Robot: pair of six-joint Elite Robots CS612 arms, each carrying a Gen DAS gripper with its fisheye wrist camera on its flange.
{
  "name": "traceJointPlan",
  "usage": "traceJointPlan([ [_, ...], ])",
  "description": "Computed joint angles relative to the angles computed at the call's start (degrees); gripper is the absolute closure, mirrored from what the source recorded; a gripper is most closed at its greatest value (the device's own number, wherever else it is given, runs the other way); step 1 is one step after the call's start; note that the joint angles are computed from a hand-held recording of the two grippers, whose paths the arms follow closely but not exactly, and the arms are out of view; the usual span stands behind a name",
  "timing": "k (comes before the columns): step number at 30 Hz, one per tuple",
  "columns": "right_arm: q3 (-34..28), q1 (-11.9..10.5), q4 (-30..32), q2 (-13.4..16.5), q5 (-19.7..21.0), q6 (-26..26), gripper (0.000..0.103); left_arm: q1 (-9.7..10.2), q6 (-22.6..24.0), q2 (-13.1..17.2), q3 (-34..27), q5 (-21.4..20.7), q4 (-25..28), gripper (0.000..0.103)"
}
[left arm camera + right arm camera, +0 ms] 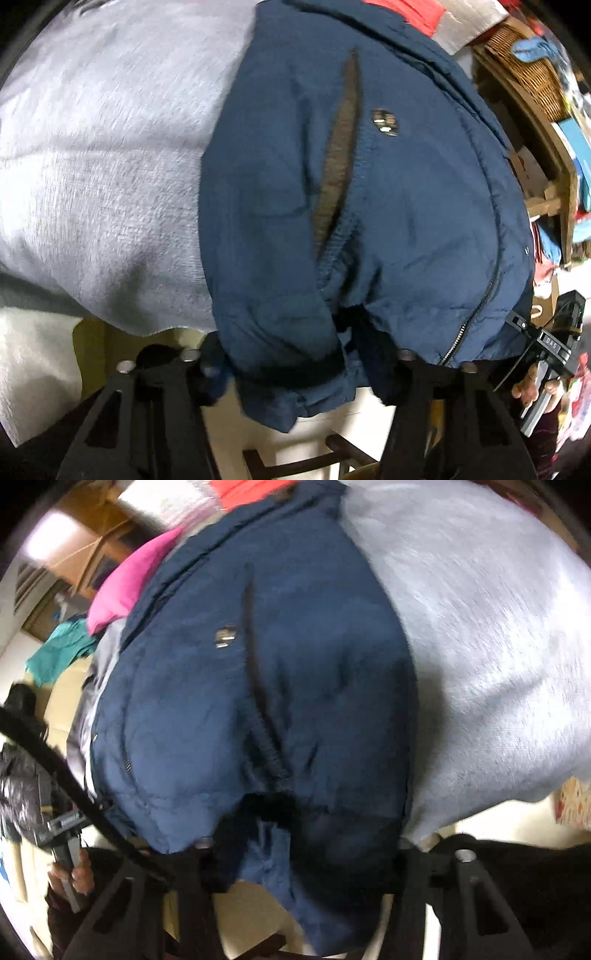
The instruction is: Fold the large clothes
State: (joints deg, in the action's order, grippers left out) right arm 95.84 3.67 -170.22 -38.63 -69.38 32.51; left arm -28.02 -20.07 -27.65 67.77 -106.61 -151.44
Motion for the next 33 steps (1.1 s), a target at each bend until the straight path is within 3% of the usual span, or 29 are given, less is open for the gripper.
traceJointPlan([
  [2, 0.2, 0.5, 0.5, -0.5, -2.3, -2.1, 0.072, -0.56, 0.4, 0.1, -0.1, 1.2, -0.6, 0.062],
  [3, 0.3, 0.9, 0.6, -0.8, -3.6, -2.9, 0.081, -0.59, 0.9, -0.2, 0.3, 0.9, -1.3, 0.073],
  [4, 0.5, 1.2, 0.2, -1.0, -4.2, -3.3, 0.083, -0.80, 1.3, -0.3, 0.6, 0.9, -2.0, 0.078],
  [9, 1.7, 2.0, -1.2, -2.2, -5.9, -3.8, 0.086, -2.02, 4.5, -1.6, 3.2, 3.4, -6.0, 0.084],
  [13, 2.5, 2.2, -2.9, -2.8, -4.6, -5.2, 0.086, -1.72, 3.9, -2.4, 5.3, 0.6, -10.4, 0.084],
  [15, 2.6, 1.6, -2.1, -2.8, -3.3, -4.4, 0.086, -1.61, 2.8, -2.1, 4.6, 0.0, -9.4, 0.081],
  [18, 1.9, 1.0, -1.2, -2.0, -1.5, -2.0, 0.077, -1.34, 0.2, -1.1, 2.3, -1.0, -4.2, 0.072],
  [19, 1.5, 0.8, -0.4, -1.6, -0.8, -1.0, 0.060, -1.29, -0.1, -0.7, 1.6, -1.2, -3.8, 0.071],
  [21, 0.7, 0.7, 0.0, -0.9, 0.1, 0.1, 0.047, -1.30, -0.2, -0.7, 1.5, -1.5, -4.0, 0.071],
  [23, -0.3, 1.3, 1.2, -0.5, -1.6, -1.4, 0.053, -1.59, 1.1, -1.0, 1.9, -0.2, -4.4, 0.072],
  [24, -0.5, 1.6, 1.8, -0.6, -2.6, -2.6, 0.071, -1.65, 1.9, -1.1, 2.1, 0.7, -4.6, 0.081],
  [25, -0.6, 2.2, 2.8, -1.1, -4.9, -4.2, 0.077, -1.48, 2.5, -1.3, 2.6, 0.9, -5.6, 0.083],
  [28, -0.1, 2.8, 3.0, -2.0, -7.3, -4.6, 0.086, -1.52, 2.9, -2.4, 4.9, 0.4, -9.6, 0.086],
  [33, 2.5, 2.9, -0.4, -4.1, -7.4, -4.2, 0.089, -1.23, 4.2, -3.6, 8.0, -0.4, -16.7, 0.088],
])
